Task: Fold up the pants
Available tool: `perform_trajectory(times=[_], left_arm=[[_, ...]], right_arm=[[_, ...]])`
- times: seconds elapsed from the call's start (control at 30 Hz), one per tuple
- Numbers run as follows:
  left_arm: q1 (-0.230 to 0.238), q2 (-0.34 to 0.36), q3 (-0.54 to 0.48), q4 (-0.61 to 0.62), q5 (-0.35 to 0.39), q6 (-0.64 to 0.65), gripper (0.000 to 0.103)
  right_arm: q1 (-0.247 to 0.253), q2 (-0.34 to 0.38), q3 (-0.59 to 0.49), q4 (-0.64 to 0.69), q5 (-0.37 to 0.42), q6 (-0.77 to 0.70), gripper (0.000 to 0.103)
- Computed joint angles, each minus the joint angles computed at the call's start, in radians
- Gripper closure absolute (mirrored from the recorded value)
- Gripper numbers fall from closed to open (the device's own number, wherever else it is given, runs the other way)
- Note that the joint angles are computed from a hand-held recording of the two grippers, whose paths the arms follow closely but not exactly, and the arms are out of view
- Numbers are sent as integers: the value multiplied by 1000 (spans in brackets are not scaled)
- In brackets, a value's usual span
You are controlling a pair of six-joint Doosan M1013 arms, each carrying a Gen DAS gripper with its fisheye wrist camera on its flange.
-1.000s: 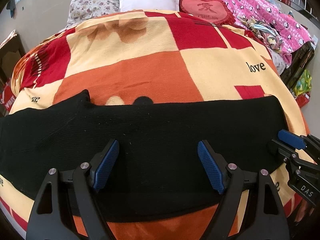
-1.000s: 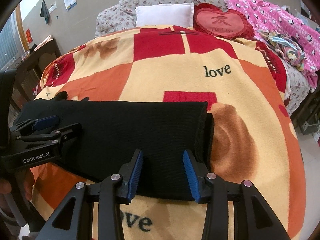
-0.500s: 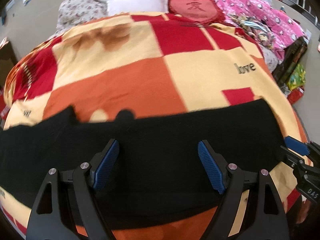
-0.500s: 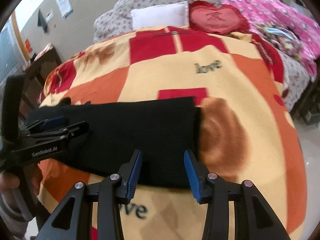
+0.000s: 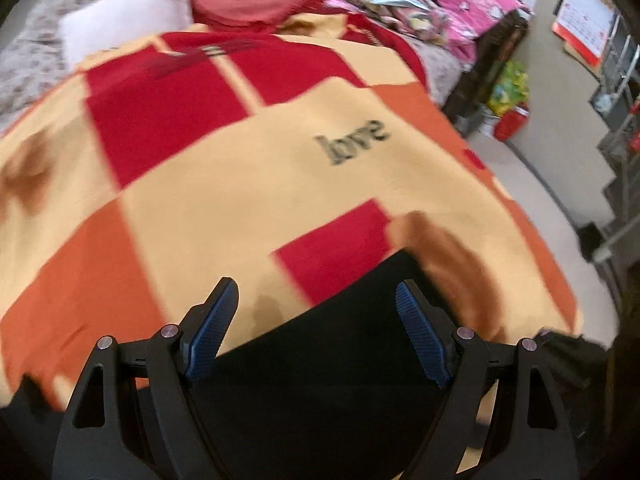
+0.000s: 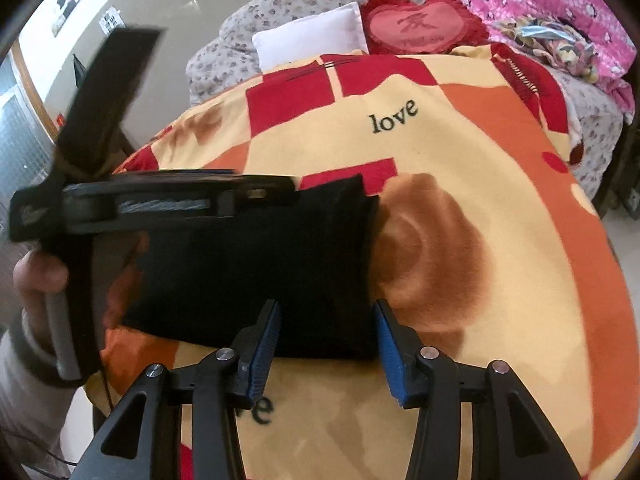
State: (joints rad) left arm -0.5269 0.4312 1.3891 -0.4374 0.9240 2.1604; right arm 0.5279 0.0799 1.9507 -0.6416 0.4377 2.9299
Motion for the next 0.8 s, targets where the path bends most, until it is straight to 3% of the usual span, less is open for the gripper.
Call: perform_trajectory(times=[0.27,0.4,0.47,0.53,0.57,0.63,0.8], left_arm=[[-48,34,-35,55,54,19,22],[-59,17,-3,86,-11,62,22],[-55,8,16,63,-44,93,34],[-46,7,19,4,-29,161,70],[-45,9,14,-13,-10,180,76],[-45,8,11,-16,3,185,87],[17,-23,4,-172,48,251,90]], right_arm=[[-7,-8,40,-183,-106,238,56],[-9,-8,52,-296,-141,372,56],[-9,-5,56,-359,-149,442,62],[-10,4,54,-398,-142,482,75],[-18,6,56,-404,-165,499,82],[-26,4,58,-413,-190,519,84],[-12,-8,25,-434,-187,488,86]])
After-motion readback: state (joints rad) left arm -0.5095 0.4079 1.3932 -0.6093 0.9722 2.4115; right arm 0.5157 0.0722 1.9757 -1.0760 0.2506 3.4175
